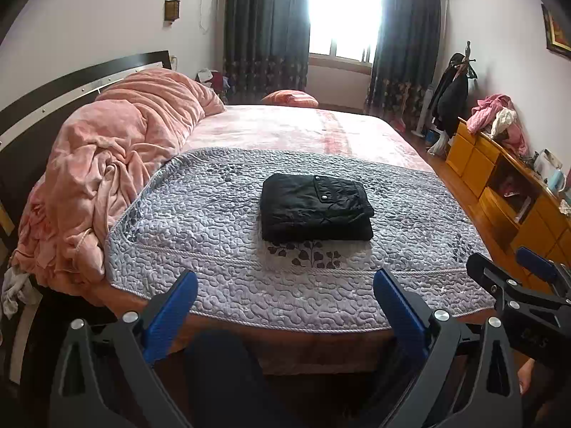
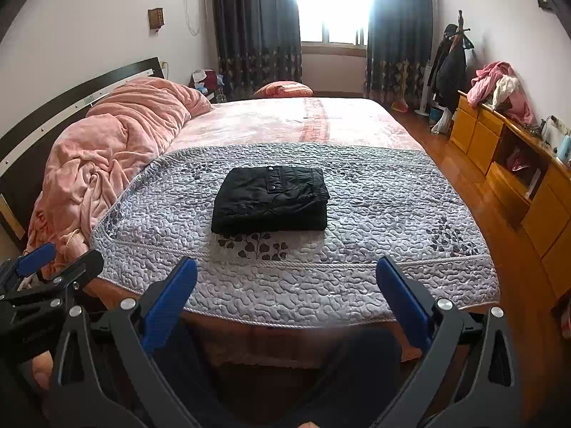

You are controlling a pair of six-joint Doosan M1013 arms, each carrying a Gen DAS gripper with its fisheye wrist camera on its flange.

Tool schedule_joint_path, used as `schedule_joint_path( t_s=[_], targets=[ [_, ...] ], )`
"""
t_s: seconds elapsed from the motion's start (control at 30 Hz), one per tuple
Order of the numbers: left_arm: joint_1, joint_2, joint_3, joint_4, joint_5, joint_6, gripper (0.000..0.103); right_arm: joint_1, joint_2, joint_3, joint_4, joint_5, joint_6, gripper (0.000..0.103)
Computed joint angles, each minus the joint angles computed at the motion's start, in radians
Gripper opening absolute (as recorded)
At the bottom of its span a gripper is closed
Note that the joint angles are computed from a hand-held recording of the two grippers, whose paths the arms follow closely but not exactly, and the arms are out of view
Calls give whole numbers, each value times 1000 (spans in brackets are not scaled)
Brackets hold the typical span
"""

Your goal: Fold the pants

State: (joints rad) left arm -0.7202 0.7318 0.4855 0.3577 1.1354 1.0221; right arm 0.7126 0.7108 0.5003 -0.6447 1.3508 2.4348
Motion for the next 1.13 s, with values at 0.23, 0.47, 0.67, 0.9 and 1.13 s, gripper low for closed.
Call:
schedule_joint_path(
  t_s=[0.23,0.47,0.67,0.9,1.13],
  targets=[
    [5,11,-19,-12,10,2,99,-5,13,-22,1,6,-4,100],
    [12,32,-51,-29,34,19,99,-16,31,-51,16,18,-12,100],
    [13,48,-78,-25,52,23,99,-23,42,-66,27,24,-16,100],
    [7,61,-103,-1,64,23,99,-25,44,-70,30,27,-22,100],
    [10,61,-107,-3,67,12,99,-27,46,-71,33,26,-25,100]
  ],
)
